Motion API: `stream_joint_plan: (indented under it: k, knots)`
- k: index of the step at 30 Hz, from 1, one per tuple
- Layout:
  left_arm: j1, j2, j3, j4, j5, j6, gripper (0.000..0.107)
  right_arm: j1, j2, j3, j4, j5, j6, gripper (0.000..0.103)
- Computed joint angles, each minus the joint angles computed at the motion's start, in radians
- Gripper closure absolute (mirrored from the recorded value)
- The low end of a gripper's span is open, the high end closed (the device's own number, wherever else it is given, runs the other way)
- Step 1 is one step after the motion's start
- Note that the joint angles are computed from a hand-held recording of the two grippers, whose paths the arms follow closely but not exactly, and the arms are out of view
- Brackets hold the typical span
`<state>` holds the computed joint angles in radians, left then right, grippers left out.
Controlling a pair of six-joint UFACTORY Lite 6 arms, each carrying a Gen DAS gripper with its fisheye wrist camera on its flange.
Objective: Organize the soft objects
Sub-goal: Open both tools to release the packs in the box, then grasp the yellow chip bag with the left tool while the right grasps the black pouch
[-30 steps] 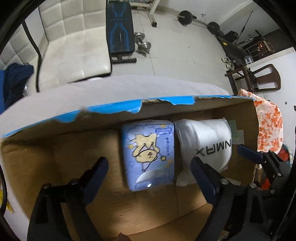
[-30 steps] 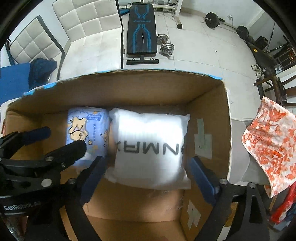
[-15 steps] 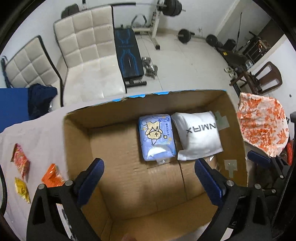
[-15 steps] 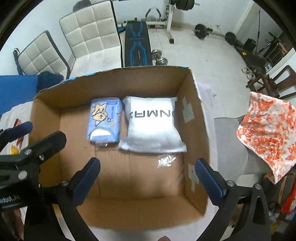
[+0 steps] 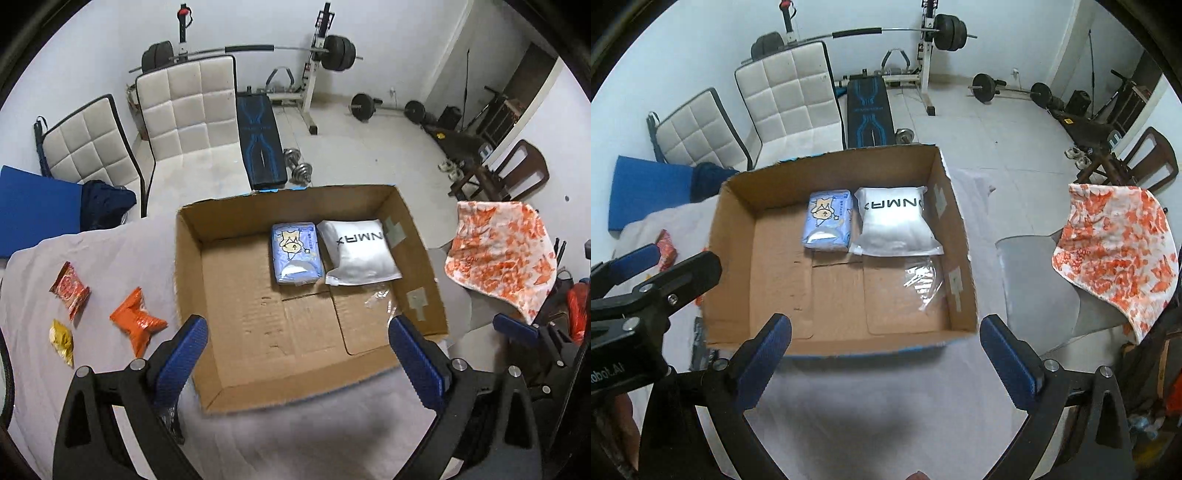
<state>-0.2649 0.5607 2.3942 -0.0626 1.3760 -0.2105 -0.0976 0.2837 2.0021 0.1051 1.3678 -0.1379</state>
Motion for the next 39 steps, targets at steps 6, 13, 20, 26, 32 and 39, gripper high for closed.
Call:
stream_joint_plan:
  k: [6,13,20,26,32,39]
  knots:
    - [-0.026,-0.126,-0.071,0.027,0.032,-0.032,0.007,-0.018,-0.092,0.027,-0.001,0.064,-0.005,0.000]
    - [-0.003,-0.259,-0.201,-0.001,0.027,-0.050,0.007,-0.011,-0.110,0.128,0.017,0.166,0.024,0.000]
    - [0.195,-0.487,-0.520,-0.050,-0.004,0.047,0.007,0.140,-0.233,-0.111,0.043,0.138,0.161,0.000]
    - [0.545,-0.671,-0.853,-0.036,-0.030,0.275,0.007,0.456,-0.288,-0.400,0.093,0.017,0.357,0.000]
    - [0.948,-0.581,-0.940,-0.027,-0.075,0.503,0.007,0.744,-0.056,-0.407,0.185,-0.143,0.513,0.000]
    - [1.162,-0.197,-0.629,-0.040,-0.061,0.574,0.007,0.889,0.367,-0.180,0.203,-0.231,0.685,0.000]
